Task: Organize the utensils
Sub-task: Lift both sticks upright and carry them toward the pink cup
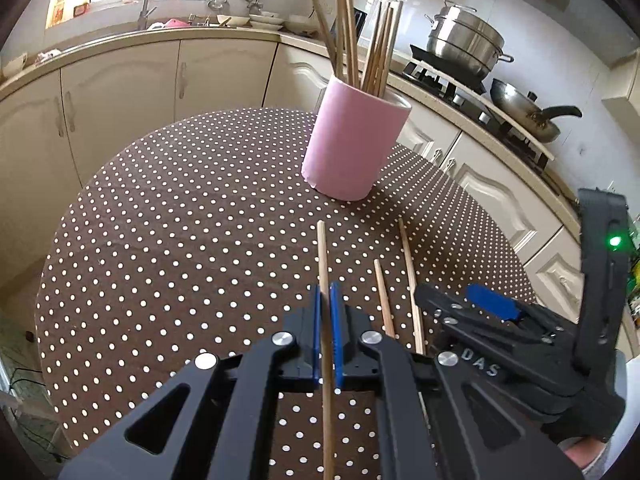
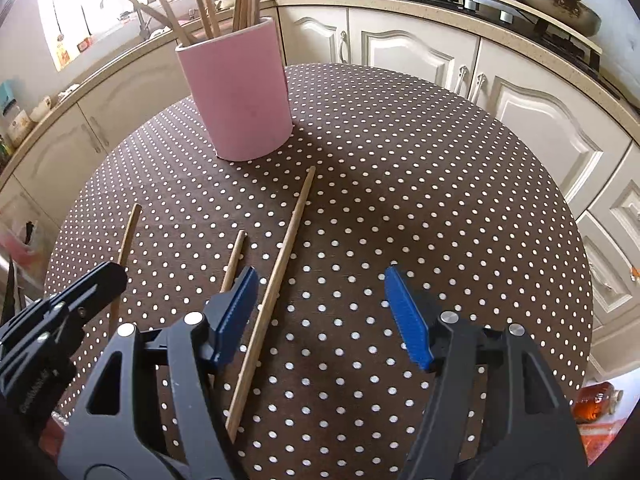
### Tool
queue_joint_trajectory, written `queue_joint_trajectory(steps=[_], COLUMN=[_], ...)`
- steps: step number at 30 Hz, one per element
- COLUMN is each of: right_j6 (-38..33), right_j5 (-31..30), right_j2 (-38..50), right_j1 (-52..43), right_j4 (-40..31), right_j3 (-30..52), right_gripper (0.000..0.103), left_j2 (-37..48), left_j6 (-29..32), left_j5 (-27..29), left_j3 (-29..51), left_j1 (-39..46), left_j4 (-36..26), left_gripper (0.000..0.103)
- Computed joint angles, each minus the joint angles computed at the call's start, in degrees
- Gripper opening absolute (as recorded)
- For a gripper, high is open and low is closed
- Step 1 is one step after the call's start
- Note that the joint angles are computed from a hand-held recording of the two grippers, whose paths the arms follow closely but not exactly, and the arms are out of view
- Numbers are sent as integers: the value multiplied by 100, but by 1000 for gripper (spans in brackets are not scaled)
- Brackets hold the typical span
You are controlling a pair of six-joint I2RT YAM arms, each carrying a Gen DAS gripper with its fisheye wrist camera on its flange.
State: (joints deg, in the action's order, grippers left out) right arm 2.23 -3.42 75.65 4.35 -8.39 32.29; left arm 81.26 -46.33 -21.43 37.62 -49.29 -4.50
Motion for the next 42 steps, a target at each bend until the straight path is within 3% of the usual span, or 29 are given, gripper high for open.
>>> queue_joint_trajectory(steps=[3,5,7,8,13,24,32,42], right_j6=[70,-94,-17,4,-1,94,13,-83], right_j5=[389,636,702,707,-98,-622,-1063,-1456], right_j2=[356,364,346,343,191,-915,-2304,-2843], right_j1=[301,507,579,567,65,-161,-529,-932], right_j4=[1,385,375,423,534,466,325,101], right_j3=[144,-3,6,-16,-198,-585,-828,-614], right_gripper=[65,56,14,10,7,7,7,7], left_j2=[-35,-42,-24,-16,25,-114,-358,-620], left_j6=[1,-7,-5,-2,22,4,103,363], left_j5=[200,367,501,531,537,-176,-730,-1280], left_j3=[-118,-187,-237,-246,-264,1,316,783], left_j1=[141,235,288,298,278,-38,-207,-387], left_j4=[162,286,397,430,584,57,-393,-831], left_gripper=[6,6,6,6,6,6,6,6])
